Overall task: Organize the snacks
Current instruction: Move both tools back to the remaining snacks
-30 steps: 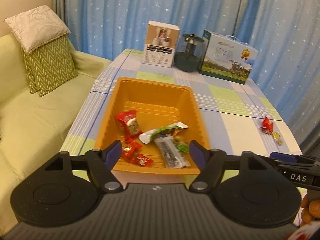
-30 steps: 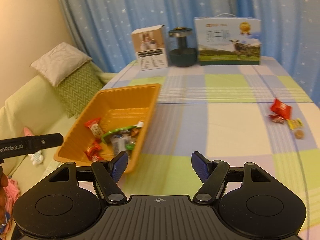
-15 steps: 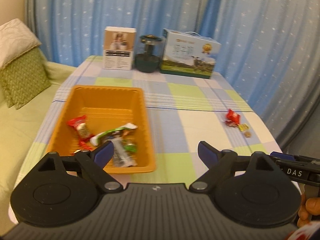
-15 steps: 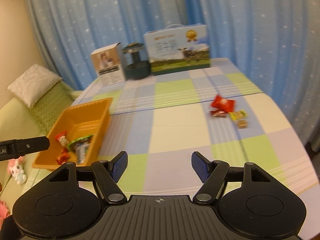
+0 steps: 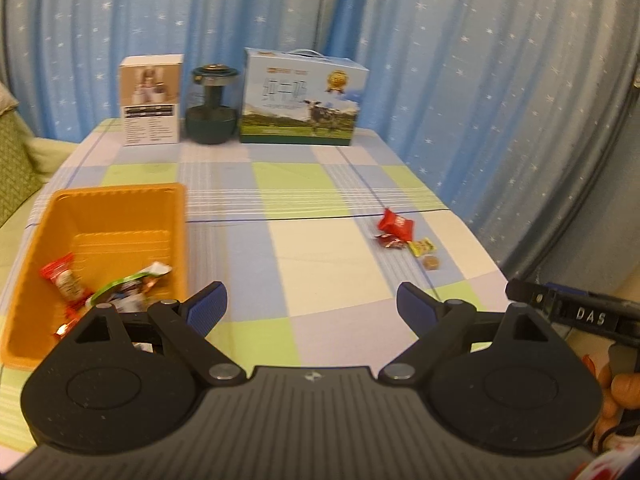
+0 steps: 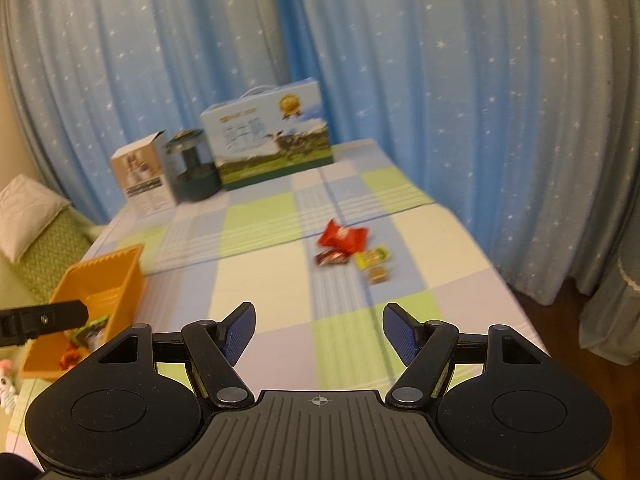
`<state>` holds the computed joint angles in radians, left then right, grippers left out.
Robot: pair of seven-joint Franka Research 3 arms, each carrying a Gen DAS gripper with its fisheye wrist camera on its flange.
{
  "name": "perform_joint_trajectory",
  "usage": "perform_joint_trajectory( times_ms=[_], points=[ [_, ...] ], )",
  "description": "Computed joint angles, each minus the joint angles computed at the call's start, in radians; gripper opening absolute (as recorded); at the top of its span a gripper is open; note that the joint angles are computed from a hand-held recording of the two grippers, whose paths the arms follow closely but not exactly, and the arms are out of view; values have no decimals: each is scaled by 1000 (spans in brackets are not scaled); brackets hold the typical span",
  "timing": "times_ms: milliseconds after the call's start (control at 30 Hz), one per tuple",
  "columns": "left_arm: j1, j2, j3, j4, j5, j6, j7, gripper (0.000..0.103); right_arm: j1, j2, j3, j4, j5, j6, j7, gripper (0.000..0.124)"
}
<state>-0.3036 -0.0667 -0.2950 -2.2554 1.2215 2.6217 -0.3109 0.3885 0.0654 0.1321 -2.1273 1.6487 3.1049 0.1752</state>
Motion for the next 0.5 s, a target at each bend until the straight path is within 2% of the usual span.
perform_joint_trajectory(
  times_ms=[233, 333, 500],
  points=[
    [-10, 120, 29, 119, 32, 32, 57, 91, -37, 65, -20, 75, -21, 1, -50, 70],
    [-20, 170, 50, 170, 47, 44, 81, 91, -56, 115, -21, 120, -8, -13, -123, 70],
    [-35, 257, 90, 253, 46, 67, 132, 91, -86, 215, -12, 185, -84, -24, -155, 70]
  ],
)
